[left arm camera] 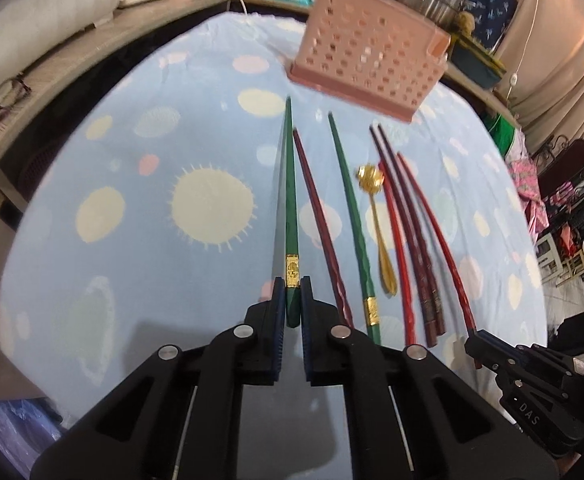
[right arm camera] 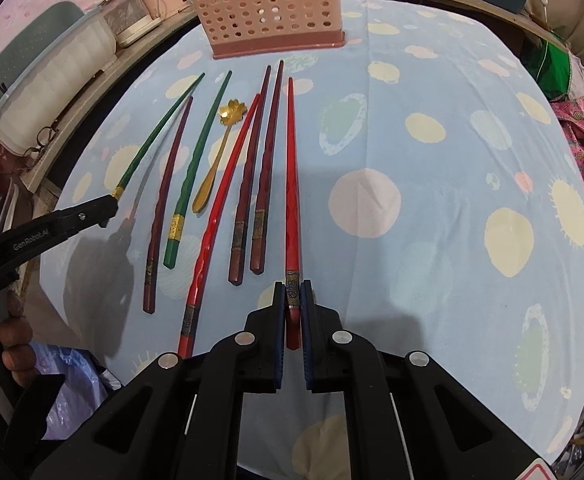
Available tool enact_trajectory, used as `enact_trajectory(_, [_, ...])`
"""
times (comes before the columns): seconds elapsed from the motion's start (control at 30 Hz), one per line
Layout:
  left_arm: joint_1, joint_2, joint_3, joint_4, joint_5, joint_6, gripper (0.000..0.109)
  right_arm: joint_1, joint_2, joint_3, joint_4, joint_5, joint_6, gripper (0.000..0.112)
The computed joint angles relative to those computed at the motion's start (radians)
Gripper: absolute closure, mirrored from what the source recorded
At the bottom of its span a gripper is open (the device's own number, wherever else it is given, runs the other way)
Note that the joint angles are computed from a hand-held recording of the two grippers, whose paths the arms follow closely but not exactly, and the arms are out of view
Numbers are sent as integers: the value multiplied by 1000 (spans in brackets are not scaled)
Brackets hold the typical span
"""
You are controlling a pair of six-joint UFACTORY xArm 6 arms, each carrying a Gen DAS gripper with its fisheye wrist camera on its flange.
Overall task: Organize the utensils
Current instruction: 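Grasp a green chopstick with left tool while right tool grasps a red chopstick, then lift both chopsticks and lower them into the pink holder with both tools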
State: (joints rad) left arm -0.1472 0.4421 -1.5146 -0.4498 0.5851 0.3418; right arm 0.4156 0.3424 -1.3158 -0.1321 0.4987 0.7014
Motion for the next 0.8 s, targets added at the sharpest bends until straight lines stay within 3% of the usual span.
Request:
enact_trajectory(0.37, [14, -76, -49, -104, -59, 61, 102, -38, -125, 21, -160, -67, 126, 105])
enact_trajectory(0.6, [14, -18, -213, -79, -65, 28, 102, -86, -135, -55, -248, -88, 169, 105])
enact_trajectory(0.8, [13, 90, -410, -22, -34, -42, 102, -124, -98, -151, -233, -100, 136, 105])
